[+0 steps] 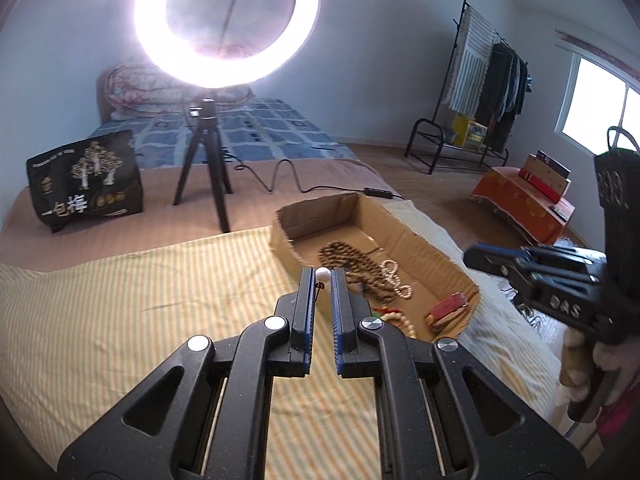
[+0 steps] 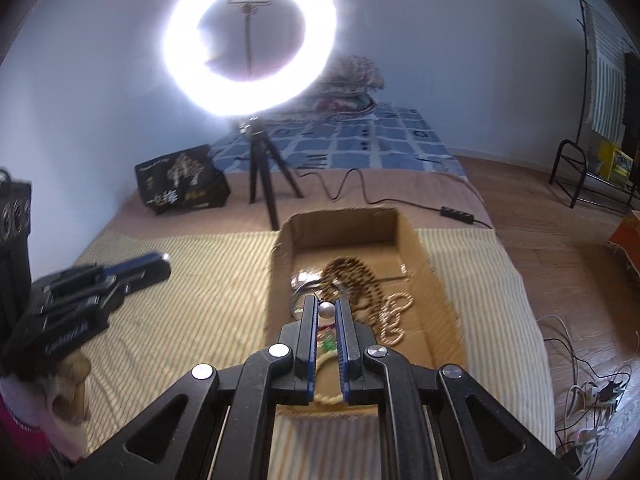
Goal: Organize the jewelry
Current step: 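Carry the pearl earring with the right tool into the box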
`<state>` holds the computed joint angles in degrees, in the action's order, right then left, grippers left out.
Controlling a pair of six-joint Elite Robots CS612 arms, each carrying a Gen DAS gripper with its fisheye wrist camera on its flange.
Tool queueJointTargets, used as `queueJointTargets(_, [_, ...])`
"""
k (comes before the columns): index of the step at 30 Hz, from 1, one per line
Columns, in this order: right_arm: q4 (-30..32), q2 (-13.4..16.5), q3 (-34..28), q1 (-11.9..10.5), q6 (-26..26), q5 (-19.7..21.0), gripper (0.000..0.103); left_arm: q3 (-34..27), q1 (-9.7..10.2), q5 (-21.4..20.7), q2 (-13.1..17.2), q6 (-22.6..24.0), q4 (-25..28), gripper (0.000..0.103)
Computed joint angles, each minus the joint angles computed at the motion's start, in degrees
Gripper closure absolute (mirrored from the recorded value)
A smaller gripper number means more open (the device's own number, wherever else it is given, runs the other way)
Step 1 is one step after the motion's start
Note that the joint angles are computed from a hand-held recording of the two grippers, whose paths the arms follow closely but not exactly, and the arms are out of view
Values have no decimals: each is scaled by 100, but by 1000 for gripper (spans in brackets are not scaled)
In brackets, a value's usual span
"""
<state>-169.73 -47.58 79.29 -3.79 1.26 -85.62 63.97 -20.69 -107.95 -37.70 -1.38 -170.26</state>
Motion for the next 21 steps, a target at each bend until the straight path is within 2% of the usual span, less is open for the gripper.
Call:
queueJointTargets(10, [206,207,-325,-98,3,-51,97,-159,-158,-125,96,46,194,97])
queueJointTargets(21, [420,382,-561,-141,10,-34,97,-370,-232,-229,214,88,432,97])
